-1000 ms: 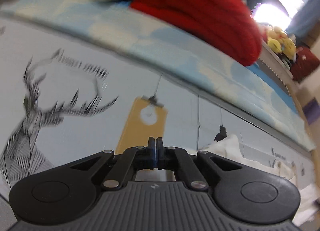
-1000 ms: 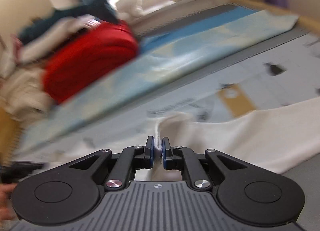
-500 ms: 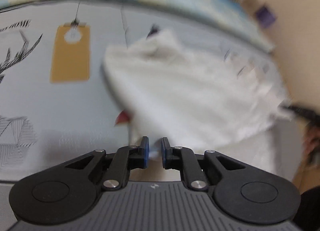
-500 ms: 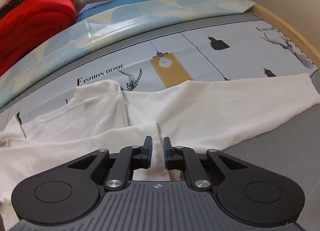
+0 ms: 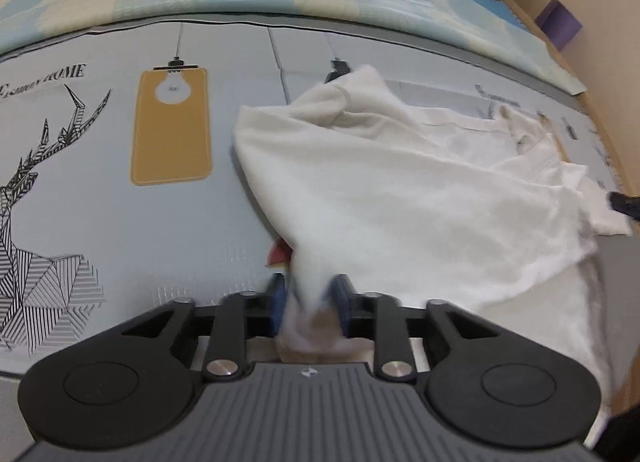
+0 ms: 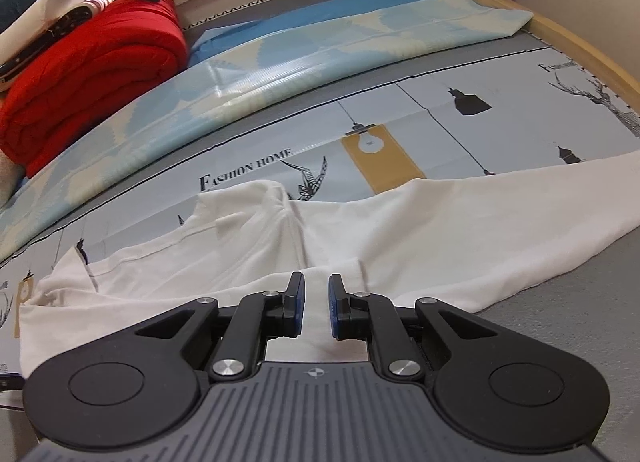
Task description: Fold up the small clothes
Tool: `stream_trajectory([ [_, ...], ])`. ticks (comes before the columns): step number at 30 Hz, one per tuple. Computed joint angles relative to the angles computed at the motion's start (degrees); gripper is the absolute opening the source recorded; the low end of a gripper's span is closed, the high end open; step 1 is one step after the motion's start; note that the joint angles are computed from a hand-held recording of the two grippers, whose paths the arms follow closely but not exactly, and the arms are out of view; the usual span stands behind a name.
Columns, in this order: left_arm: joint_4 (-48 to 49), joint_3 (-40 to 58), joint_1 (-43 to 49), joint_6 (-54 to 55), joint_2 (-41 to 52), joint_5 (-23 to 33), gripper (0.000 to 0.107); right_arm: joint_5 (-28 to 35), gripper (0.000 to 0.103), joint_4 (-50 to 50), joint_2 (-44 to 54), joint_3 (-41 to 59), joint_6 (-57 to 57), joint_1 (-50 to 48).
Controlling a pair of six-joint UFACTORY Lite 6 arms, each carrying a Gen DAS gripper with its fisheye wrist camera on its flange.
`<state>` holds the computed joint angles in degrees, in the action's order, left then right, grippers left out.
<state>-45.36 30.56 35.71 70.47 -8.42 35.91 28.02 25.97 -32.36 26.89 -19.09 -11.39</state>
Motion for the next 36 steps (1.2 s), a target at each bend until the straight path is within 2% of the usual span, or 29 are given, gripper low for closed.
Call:
stream_trajectory([
  [2, -3.88, 2.41, 2.91, -1.45, 4.52, 0.11, 0.001, 0.50, 0.013, 1.54, -0.16, -0.04, -1.64, -0.17],
  [4, -1.84, 5.59, 5.16, -11.08, 9.37, 0.04, 0.001, 0.68, 0.013, 2.34, -0.36, -0.07, -2.50, -0.16],
  [8, 10.22, 7.38, -0.80, -23.12, 4.76, 0.77, 0.002, 0.25, 0.013, 2.27, 0.68, 0.28, -3.06, -0.85],
  [10, 13.54, 6.00, -4.47, -27.20, -1.48, -1.80, 0.002, 0.00, 0.013, 1.62, 1.77, 0.78, -2.61, -1.84],
  [11, 12.60, 5.03, -5.57, -26.37, -4.29, -2.70, 0.002, 0.08, 0.013, 1.98, 2.26, 1.04, -2.95, -2.76],
  [14, 5.61, 4.51, -5.74, -19.09, -3.86, 2.53, 0.002, 1.15, 0.013, 5.78, 3.40, 1.84, -6.80, -6.56],
  [15, 7.37, 3.59, -7.12, -19.70, -2.64, 1.32, 0.002, 1.58, 0.013, 7.12, 3.57, 2.10, -8.35, -7.75],
  [17, 14.43, 0.55, -10.38, -24.02, -1.36, -5.51, 0.002, 3.13, 0.013, 11.19, 3.70, 2.71, -13.80, -11.19],
  [18, 14.94, -0.37, -11.19, -25.22, -2.72, -6.33, 0.002, 4.27, 0.013, 14.32, 3.81, 3.24, -18.01, -13.87],
  [20, 14.95, 0.22, -11.02, -25.70, -6.33, -2.99, 0.002, 7.48, 0.016, 21.60, 4.48, 4.92, -27.64, -21.61],
  [23, 6.89, -0.88, -7.06, -14.15, -11.01, 3.76, 0.004, 12.48, 0.025, 31.01, 8.48, 8.48, -40.81, -34.84],
  [24, 7.06, -0.99, -6.96, -12.89, -10.14, 4.73, 0.004, 13.71, 0.028, 32.89, 10.23, 9.79, -43.79, -38.60],
  [27, 16.09, -4.71, -11.31, -19.02, -7.66, -2.42, 0.002, 17.25, 0.031, 35.70, 18.52, 15.37, -48.39, -48.20],
  [28, 16.90, -4.22, -11.82, -21.32, -8.15, -1.91, 0.002, 18.23, 0.031, 36.14, 21.23, 17.10, -48.85, -50.77],
  [30, 21.60, -1.98, -13.15, -29.41, -11.87, 1.40, 0.003, 19.14, 0.031, 36.30, 26.21, 20.39, -48.29, -55.00],
  [35, 23.72, 2.77, -17.68, -37.06, -26.05, 10.63, 0.004, 19.80, 0.032, 37.23, 37.86, 28.21, -44.71, -63.55],
  [36, 24.87, 4.22, -17.95, -39.17, -30.37, 13.98, 0.004, 19.55, 0.032, 38.00, 40.53, 30.17, -44.65, -64.86],
])
